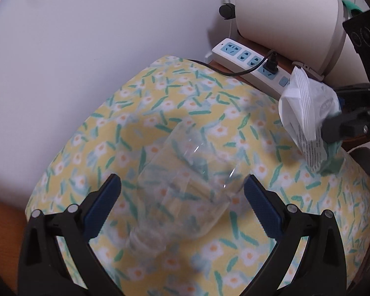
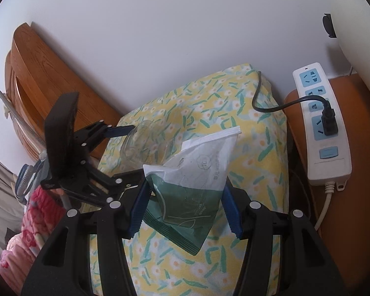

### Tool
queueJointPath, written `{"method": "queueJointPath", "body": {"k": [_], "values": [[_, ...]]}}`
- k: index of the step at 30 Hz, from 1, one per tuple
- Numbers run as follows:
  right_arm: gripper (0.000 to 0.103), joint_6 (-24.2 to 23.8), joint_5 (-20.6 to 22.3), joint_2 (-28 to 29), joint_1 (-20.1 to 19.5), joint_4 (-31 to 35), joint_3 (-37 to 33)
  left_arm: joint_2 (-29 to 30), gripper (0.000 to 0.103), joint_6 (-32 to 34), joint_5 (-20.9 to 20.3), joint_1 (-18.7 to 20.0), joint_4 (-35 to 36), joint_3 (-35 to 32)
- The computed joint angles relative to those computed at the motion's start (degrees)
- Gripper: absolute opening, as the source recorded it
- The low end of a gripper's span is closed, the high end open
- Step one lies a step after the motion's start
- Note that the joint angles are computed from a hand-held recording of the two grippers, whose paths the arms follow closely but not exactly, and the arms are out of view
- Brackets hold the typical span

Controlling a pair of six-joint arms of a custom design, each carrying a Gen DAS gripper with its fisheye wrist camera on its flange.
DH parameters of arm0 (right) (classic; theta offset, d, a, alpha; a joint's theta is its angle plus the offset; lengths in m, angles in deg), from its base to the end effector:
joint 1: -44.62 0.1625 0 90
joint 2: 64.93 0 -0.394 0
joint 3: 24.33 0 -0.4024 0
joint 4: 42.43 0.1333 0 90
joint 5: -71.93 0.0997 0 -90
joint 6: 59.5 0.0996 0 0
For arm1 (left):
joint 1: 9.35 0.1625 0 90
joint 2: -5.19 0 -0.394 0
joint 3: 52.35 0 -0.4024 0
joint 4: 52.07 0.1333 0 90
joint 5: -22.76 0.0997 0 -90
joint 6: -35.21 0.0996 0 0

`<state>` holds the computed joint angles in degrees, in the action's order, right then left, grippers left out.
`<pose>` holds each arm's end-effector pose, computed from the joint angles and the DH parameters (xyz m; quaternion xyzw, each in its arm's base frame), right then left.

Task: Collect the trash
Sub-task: 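Grasp the clear plastic bottle with the left gripper while the right gripper holds the bag, then carry the bottle with the left gripper while the right gripper drops the bag into the basket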

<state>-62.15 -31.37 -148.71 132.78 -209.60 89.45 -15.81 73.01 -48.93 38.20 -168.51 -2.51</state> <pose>0.0933 -0.5333 0.3602 -0.0399 -0.9106 0.3930 0.1216 -0.4293 -0.7132 0.0109 0.6387 0.7526 0.0142 0.1598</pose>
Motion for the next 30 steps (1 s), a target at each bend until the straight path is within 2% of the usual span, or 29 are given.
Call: {"method": "queueJointPath", "body": {"k": [2,4,6,14,21,30], "values": [[0.056,0.1,0.4,0.0,-0.2,0.4,-0.1,0.4,0.093,0.1,-1.1,0.3,-0.4,-0.2],[0.056,0.2,1.0,0.1,-0.6,1.0,-0.2,0.4,0.078,0.4,-1.6,0.4,-0.8,0.3],[0.056,0.4,1.2,0.3,-0.8,1.3,-0.3,0.2,0.07,-0.1,-0.9,0.4,-1.3,1.0],[0.056,0.3,2.0,0.4,-0.5,1.8,-0.3,-4.2,0.069,-6.1,0.9,-0.5,-7.7,8.0],[0.055,-1.0,0.0,1.4,1.1,2.3,-0.6,-14.1,0.069,-15.2,5.9,-3.7,-20.3,23.7],[0.055,-1.5,-6.1,0.8,7.1,3.0,0.2,-27.5,0.068,-31.1,10.8,-7.8,-26.6,40.6]]}}
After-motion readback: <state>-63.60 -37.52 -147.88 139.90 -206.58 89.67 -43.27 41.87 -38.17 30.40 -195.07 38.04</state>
